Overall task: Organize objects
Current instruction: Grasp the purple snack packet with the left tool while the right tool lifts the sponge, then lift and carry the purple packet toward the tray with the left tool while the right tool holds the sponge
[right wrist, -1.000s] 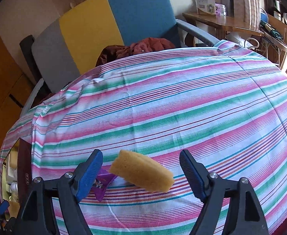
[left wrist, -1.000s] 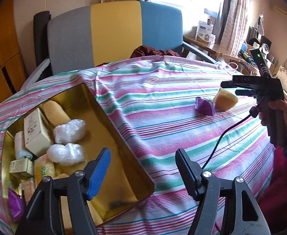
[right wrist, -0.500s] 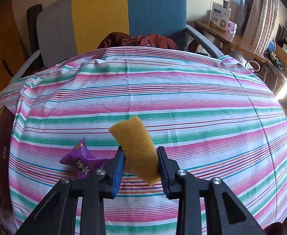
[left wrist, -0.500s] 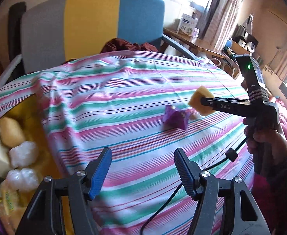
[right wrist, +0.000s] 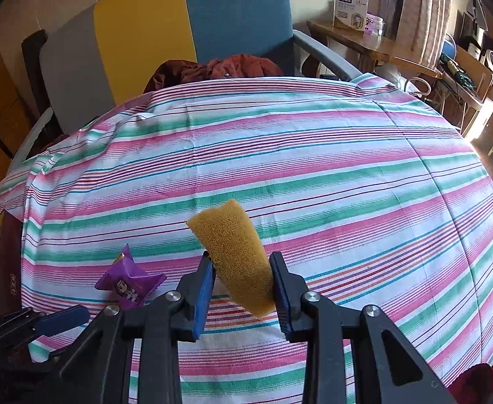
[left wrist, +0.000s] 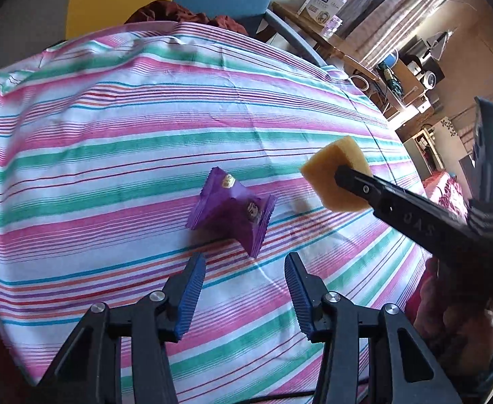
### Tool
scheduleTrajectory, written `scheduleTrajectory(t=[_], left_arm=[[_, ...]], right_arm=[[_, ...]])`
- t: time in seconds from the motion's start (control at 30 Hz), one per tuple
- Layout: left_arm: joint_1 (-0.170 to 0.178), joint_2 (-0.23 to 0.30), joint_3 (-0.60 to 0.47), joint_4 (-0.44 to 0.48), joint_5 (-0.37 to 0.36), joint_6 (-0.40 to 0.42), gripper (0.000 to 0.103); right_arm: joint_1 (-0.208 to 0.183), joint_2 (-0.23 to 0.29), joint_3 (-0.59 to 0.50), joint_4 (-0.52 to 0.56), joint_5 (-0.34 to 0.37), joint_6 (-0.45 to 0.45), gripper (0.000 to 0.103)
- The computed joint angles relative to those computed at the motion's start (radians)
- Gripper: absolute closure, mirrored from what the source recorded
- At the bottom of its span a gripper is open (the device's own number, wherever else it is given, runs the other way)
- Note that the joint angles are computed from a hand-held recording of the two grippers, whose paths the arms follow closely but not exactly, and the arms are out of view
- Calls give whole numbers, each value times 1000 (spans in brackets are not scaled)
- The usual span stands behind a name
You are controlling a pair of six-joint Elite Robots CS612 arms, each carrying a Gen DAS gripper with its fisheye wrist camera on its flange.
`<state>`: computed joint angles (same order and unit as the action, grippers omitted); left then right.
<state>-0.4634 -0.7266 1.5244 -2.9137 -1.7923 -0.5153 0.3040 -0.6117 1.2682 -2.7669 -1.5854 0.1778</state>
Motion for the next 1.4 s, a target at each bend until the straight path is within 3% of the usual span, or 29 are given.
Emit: scheduleTrajectory(t=[0.17, 0.3, 0.57, 0.67, 0.77, 1.07, 1.23, 1.4], left_arm=[[11, 46, -77, 54, -10, -90, 53], [7, 66, -118, 78, 15, -101, 51], [-23, 70, -143, 143, 141, 79, 51], [-41, 67, -131, 141, 229, 186, 65], [-44, 59, -98, 82, 252, 233, 69], [-55, -10, 97, -130, 280, 221, 70], [-66, -25, 177, -252, 311, 198, 70], [-62, -17, 191, -310, 305, 186, 69]], right_arm=[[-6, -2, 1, 19, 0, 25, 71], [-9, -2, 0, 27, 8, 32, 71], [-15, -1, -6, 62, 12, 57, 69], [-16, 2, -10, 71, 15, 57, 68], [-17, 5, -14, 76, 18, 59, 68], [-11, 10, -19, 66, 13, 17, 70], [-14, 9, -13, 37, 116, -37, 70], [-8, 15, -21, 54, 122, -67, 70]])
